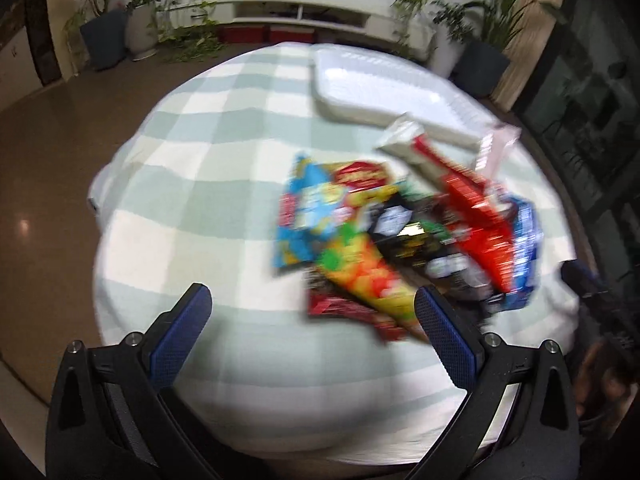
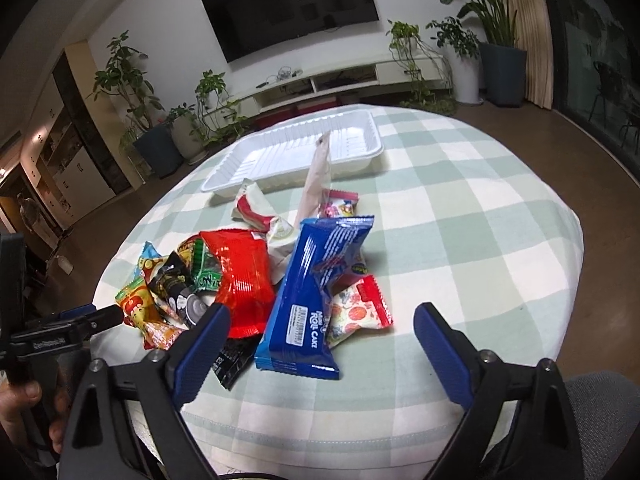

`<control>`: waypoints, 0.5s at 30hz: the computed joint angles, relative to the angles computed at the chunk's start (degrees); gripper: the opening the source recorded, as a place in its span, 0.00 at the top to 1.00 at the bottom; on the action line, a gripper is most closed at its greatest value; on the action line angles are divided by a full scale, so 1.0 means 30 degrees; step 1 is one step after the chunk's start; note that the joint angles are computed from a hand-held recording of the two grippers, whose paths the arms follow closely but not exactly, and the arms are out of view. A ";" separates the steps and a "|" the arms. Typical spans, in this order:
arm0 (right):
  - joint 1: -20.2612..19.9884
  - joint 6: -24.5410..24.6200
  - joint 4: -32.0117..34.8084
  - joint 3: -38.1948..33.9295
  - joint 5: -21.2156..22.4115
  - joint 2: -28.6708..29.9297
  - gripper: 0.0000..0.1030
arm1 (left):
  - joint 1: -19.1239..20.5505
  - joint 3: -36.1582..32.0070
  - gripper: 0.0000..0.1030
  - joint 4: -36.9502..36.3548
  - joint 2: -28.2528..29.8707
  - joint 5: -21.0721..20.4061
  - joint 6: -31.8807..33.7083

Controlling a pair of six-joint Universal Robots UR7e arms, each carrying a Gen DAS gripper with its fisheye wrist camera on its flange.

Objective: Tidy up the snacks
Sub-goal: 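Grasp the yellow cone candy with left gripper while right gripper grasps black coffee packet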

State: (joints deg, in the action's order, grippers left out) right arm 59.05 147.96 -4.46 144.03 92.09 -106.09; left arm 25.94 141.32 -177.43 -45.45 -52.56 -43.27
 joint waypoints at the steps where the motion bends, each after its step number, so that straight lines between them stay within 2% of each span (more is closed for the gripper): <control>1: -0.0191 -0.0029 0.0109 0.0004 -0.0269 -0.0088 0.10 | -0.0269 0.0046 0.02 -0.0894 0.0344 -0.0204 0.0033; 4: -0.0743 0.0038 0.0371 -0.0014 -0.0850 -0.0301 0.10 | -0.0735 -0.0251 0.03 -0.2423 0.1598 -0.0424 -0.0188; 6: -0.1012 0.0086 0.0531 -0.0031 -0.1132 -0.0380 0.11 | -0.0665 -0.0852 0.20 -0.1792 0.2307 -0.0653 -0.0728; 7: -0.1094 0.0068 0.0588 -0.0010 -0.1214 -0.0440 0.12 | -0.0544 -0.1105 0.38 -0.1592 0.2633 -0.0871 -0.0987; 8: -0.1219 -0.0009 0.0649 -0.0005 -0.1316 -0.0485 0.12 | -0.0596 -0.1235 0.47 -0.1306 0.2838 -0.1008 -0.1447; 15: -0.1411 -0.0169 0.0732 -0.0001 -0.1471 -0.0513 0.13 | -0.0330 -0.1480 0.47 -0.1267 0.3577 -0.0609 -0.2317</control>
State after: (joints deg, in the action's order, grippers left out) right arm 54.82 147.45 -2.26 144.03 87.68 -107.63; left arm 24.95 136.88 -181.23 -34.72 -54.39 -50.22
